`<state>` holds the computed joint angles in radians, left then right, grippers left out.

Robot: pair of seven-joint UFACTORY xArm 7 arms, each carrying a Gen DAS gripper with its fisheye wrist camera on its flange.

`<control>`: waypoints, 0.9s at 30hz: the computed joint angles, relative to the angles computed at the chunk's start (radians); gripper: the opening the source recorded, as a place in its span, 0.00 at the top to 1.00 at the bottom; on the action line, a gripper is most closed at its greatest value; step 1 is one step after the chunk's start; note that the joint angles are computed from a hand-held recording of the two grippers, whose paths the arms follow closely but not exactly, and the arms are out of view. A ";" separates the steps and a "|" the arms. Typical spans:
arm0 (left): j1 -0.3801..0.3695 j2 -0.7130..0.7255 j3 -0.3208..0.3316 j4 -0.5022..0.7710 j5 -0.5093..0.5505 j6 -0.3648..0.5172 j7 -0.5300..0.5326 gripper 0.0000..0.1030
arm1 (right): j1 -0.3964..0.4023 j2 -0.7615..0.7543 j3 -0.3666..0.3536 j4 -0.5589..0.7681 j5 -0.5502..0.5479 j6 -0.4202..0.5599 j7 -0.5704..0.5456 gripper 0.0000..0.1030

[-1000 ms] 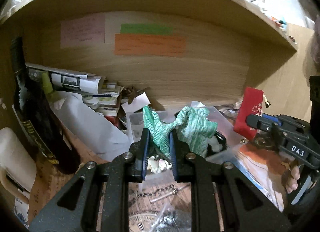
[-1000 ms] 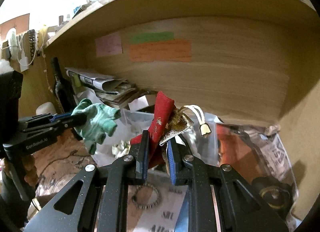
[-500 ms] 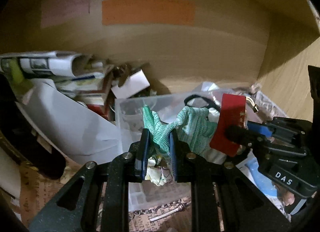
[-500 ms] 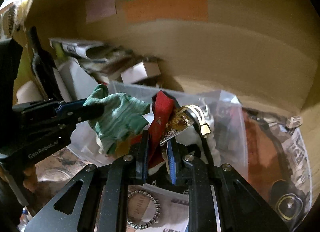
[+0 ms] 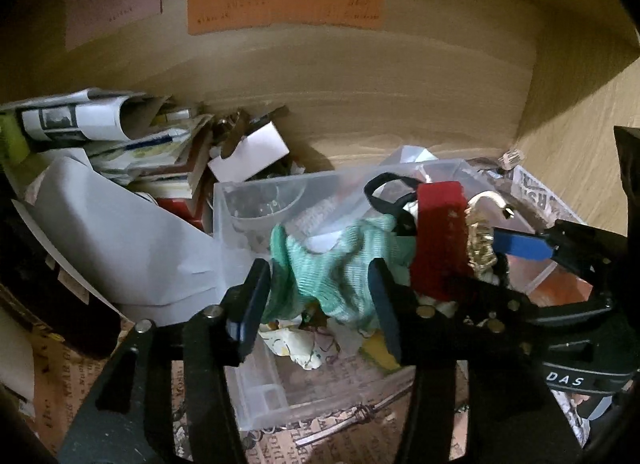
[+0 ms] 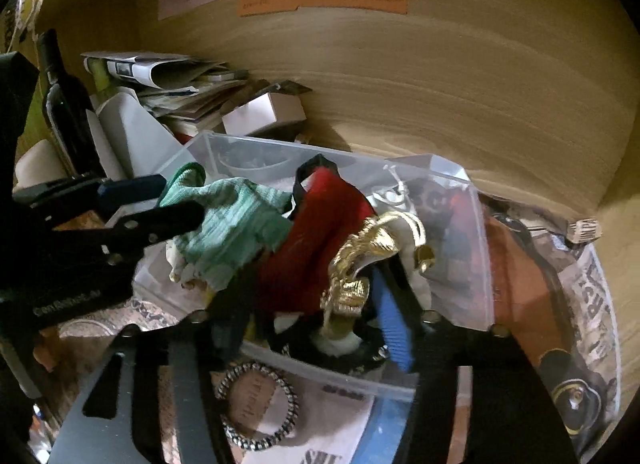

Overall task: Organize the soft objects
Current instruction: 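Lower the glove into the box with the left tool while the right tool drops the red pouch in, then grasp the grey mesh bag on the desk with the left tool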

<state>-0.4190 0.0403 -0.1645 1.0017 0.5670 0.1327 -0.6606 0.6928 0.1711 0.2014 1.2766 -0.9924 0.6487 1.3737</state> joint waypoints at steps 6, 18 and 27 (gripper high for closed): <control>0.025 -0.080 -0.019 -0.063 -0.030 -0.043 0.017 0.40 | 0.003 -0.062 0.016 -0.046 -0.052 0.023 0.049 0.35; 0.092 -0.302 -0.082 -0.262 -0.181 -0.104 0.119 0.11 | -0.020 -0.204 0.140 -0.138 -0.201 0.127 0.216 0.19; -0.032 -0.384 -0.022 -0.402 -0.403 -0.053 0.281 0.05 | -0.030 -0.245 0.185 -0.214 -0.171 0.114 0.285 0.19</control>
